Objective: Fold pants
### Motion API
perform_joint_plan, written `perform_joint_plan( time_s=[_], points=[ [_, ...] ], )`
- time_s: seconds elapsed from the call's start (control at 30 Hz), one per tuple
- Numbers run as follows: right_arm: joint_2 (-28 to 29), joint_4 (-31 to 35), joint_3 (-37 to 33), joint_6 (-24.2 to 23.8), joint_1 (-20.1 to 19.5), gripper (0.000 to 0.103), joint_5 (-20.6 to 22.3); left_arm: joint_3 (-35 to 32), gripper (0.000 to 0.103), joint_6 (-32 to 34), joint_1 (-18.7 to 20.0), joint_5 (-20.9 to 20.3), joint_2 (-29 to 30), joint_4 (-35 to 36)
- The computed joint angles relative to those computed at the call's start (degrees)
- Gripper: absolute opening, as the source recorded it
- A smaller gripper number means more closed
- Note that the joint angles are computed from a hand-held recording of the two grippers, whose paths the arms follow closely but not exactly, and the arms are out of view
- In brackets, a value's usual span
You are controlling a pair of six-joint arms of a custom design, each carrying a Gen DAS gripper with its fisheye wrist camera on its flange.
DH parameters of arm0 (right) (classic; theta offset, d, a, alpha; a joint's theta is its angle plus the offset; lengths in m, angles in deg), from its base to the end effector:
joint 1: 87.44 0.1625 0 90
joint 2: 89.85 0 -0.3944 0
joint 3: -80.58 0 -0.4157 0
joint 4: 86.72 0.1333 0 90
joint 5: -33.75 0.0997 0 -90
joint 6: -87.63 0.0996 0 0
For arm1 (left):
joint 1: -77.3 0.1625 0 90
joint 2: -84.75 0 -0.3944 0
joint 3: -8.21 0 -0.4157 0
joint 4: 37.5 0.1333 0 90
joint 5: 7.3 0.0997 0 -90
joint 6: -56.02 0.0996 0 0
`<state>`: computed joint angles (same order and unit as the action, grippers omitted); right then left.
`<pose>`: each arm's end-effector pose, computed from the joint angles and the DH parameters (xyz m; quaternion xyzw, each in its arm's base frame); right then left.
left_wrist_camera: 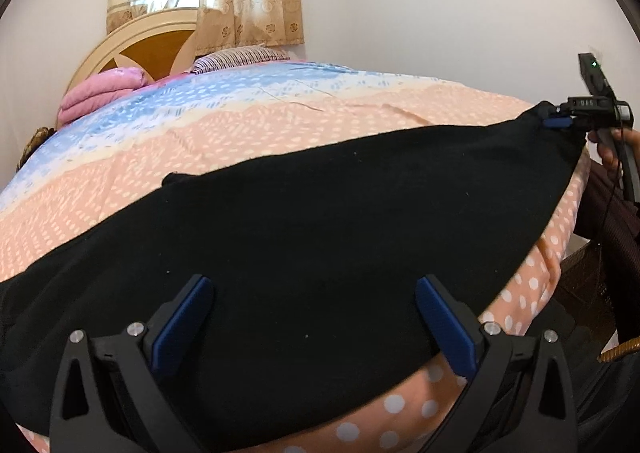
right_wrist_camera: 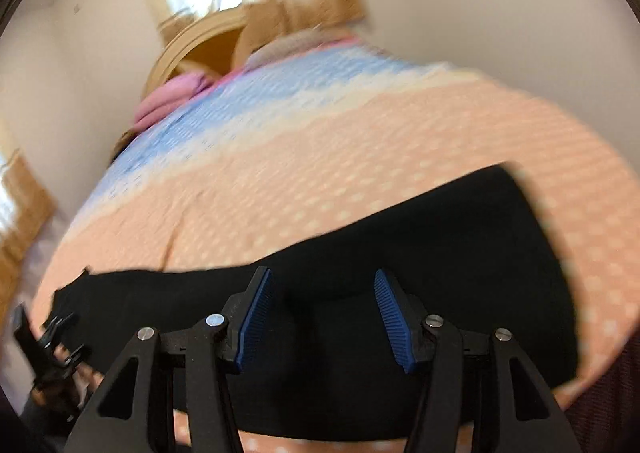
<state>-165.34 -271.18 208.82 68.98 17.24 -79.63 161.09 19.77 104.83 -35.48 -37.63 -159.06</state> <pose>0.2138 -0.4461 0.2115 0.1933 -0.8974 0.3419 0.2013 -0.1173 -0.3105 0.2394 0.1900 0.8367 -0.3949 0.3285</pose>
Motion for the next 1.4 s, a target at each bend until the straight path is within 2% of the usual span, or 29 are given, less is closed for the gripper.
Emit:
perform_joint_plan(
  time_s=[0.07,0.13,0.23,0.3,0.37,0.47,0.57,0.73,0.83,0.9,0.97,1.03,1.17,1.23,1.27,1.3,1.4],
  points=[
    [-0.80,1.12,0.51,0.43,-0.31,0.055,-0.96,0.26,0.103,0.30,0.15,-0.46,-0.86,-0.66],
    [-1.80,0.63,1.71,-1.14,-1.13,0.055,-1.00,0.20,0.103,0.10,0.19,-0.29,-0.63,0.08],
    [-4.45,0.08,3.62,-1.55,-0.78,0.055,-2.38,-0.42,0.103,-1.58,-0.34,-0.19,-0.98,4.10],
    [-5.76,-4.06,4.69,-2.36,-1.78,0.055,-1.21,-0.47,0.103,-3.19,-0.92,0.11,-2.78,6.20],
    [-9.18,-5.75,6.08,0.00,-3.42,0.055,1.21,-0.45,0.103,-5.16,-1.57,1.53,-5.34,9.27],
    [-9.58,-0.88,4.60,1.77,-4.52,0.055,-1.61,-1.72,0.103,-7.70,1.03,1.00,-5.21,11.53],
    [-8.45,-4.06,5.29,-0.30,-4.56,0.055,-1.53,-0.82,0.103,-7.99,1.06,1.62,-6.64,10.98],
    [-10.22,-9.28,7.60,1.60,-4.73,0.055,0.70,-1.07,0.103,-11.52,-1.82,3.03,-8.88,16.44],
    [-11.84,-7.74,7.79,3.98,-5.45,0.055,-0.45,-1.28,0.103,-11.64,-1.44,4.24,-8.88,16.58],
    [-12.36,-4.60,7.74,4.46,-6.60,0.055,-1.16,-1.30,0.103,-10.00,0.54,2.96,-7.79,13.42],
    [-11.53,-6.76,8.36,1.87,-6.75,0.046,-2.98,-0.88,0.103,-9.94,1.34,2.73,-7.45,12.76],
    [-11.63,-7.26,8.76,0.86,-6.47,0.045,-3.74,-1.20,0.103,-10.87,0.76,3.58,-6.53,14.86],
    [-13.02,-10.19,9.93,1.26,-7.13,0.043,-2.61,-1.36,0.103,-12.94,-0.76,5.45,-7.79,17.70],
    [-14.53,-10.61,10.51,2.11,-8.60,0.043,0.51,-1.52,0.103,-13.83,-0.66,6.09,-8.17,18.71],
    [-15.43,-7.93,10.32,3.17,-9.56,0.043,2.18,-1.63,0.103,-13.49,-0.05,5.81,-8.00,17.98],
    [-15.53,-5.65,9.90,3.71,-9.92,0.043,2.54,-1.69,0.103,-13.53,0.49,5.25,-7.93,17.71],
    [-13.70,-7.12,10.00,0.82,-8.74,0.042,1.32,-1.47,0.103,-12.93,1.82,5.02,-6.76,15.91]
  ],
)
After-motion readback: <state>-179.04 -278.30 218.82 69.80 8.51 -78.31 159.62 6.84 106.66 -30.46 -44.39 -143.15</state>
